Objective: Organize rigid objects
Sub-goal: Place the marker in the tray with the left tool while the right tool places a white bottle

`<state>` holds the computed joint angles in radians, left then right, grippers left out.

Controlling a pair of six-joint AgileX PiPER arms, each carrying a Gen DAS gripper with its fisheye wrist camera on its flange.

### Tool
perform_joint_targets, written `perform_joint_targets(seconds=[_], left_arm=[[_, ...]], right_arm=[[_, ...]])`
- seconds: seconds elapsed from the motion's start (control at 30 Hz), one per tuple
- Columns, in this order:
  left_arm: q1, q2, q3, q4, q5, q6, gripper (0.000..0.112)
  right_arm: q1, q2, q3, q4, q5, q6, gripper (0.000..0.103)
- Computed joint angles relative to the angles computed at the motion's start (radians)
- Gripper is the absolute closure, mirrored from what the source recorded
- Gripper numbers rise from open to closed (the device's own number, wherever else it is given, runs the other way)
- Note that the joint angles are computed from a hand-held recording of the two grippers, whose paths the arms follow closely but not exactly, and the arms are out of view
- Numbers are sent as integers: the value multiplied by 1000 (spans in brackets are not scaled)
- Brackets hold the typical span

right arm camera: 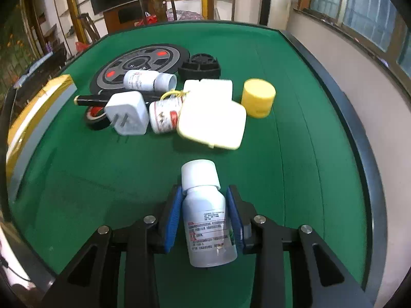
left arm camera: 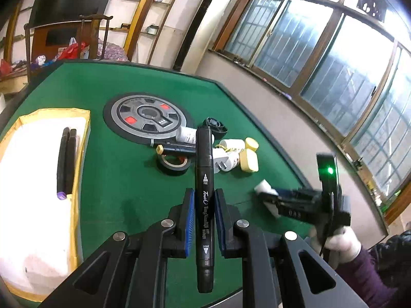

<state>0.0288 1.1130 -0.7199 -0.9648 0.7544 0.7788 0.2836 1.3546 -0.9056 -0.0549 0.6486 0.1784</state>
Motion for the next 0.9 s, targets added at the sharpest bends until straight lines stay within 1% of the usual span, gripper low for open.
perform_joint_targets(seconds=[0.07, 0.1, 0.13, 0.17, 0.2, 0.33, 0.4, 0.5, 0.57, 0.67, 0.8, 0.9], left_arm=[[69, 10, -13, -31, 67, 47, 98], [126, 19, -24, -50, 124, 78, 98], [162, 24, -32, -58, 154, 94, 98], [196, 23, -39, -60, 181, 104, 98], [249, 28, -53, -66, 218, 125, 98], [426, 34, -91, -82, 322, 202, 98], [495, 37, -108, -87, 354, 237, 98], [577, 60, -134, -95, 384, 285, 98], [605, 86, -150, -96, 377, 306, 98], [628, 136, -175, -78, 337, 312, 98], [610, 212, -211, -6, 224, 283, 98], [598, 291, -248, 60, 183, 233, 98]], right_arm=[[-30, -60, 51, 100, -19, -57, 69], [-44, -88, 69, 159, -23, -91, 69], [-61, -120, 85, 233, -22, -136, 69], [-67, -137, 92, 276, -22, -159, 70], [-65, -150, 92, 306, -19, -170, 70], [-8, -185, 60, 372, -7, -159, 70], [26, -178, 22, 416, -1, -169, 70], [105, -130, -73, 453, 8, -155, 70], [164, -79, -159, 474, 24, -149, 70], [219, 15, -282, 564, 58, -191, 70], [269, 189, -467, 712, 126, -266, 70], [305, 340, -634, 774, 175, -292, 70]])
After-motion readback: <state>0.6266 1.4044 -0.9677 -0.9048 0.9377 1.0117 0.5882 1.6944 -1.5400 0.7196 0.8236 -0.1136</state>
